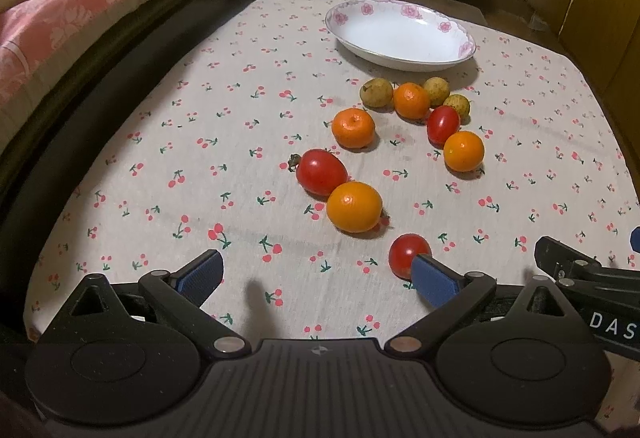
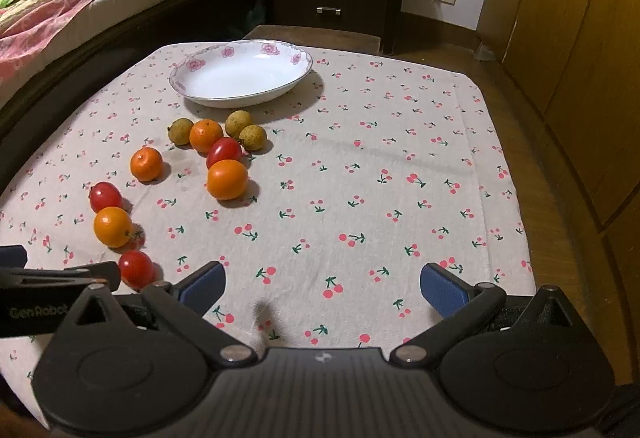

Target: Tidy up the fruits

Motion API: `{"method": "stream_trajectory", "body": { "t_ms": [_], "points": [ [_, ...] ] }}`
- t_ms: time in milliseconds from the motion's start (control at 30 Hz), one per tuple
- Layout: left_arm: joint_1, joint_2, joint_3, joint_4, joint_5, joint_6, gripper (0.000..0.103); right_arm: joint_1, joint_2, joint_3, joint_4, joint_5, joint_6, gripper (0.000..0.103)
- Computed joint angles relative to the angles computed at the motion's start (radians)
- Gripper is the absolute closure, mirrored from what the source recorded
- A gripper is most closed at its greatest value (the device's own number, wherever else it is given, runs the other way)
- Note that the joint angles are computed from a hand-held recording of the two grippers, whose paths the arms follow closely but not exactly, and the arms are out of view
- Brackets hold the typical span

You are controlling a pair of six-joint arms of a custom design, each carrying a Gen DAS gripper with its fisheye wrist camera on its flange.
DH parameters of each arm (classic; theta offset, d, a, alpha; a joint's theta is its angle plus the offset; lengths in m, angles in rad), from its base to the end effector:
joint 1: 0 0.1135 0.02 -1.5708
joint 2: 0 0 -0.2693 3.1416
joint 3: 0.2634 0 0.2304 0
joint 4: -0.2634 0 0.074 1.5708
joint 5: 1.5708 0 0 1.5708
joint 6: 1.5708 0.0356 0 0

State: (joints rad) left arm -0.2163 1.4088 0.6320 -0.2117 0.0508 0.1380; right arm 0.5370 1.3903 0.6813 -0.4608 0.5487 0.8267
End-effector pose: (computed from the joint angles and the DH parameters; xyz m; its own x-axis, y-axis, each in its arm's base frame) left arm 0.2316 -0.0527 0.1746 -0.7747 0.3109 -0.5506 0.3515 0.9356 0.0336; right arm 0.1988 0.0967 0.1830 -0.7282 0.2970 -0.6177 0.4049 0.9136 -0.0381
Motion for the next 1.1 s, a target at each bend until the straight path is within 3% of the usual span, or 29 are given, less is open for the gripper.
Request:
{"method": "stream_trajectory", "body": {
  "t_ms": [1100],
  "points": [
    [-0.005, 0.013, 0.000, -0.003, -0.013, 0.011, 0.003, -0.015, 0.022, 0.003, 0.010, -0.028, -0.007, 0.000]
  ]
}}
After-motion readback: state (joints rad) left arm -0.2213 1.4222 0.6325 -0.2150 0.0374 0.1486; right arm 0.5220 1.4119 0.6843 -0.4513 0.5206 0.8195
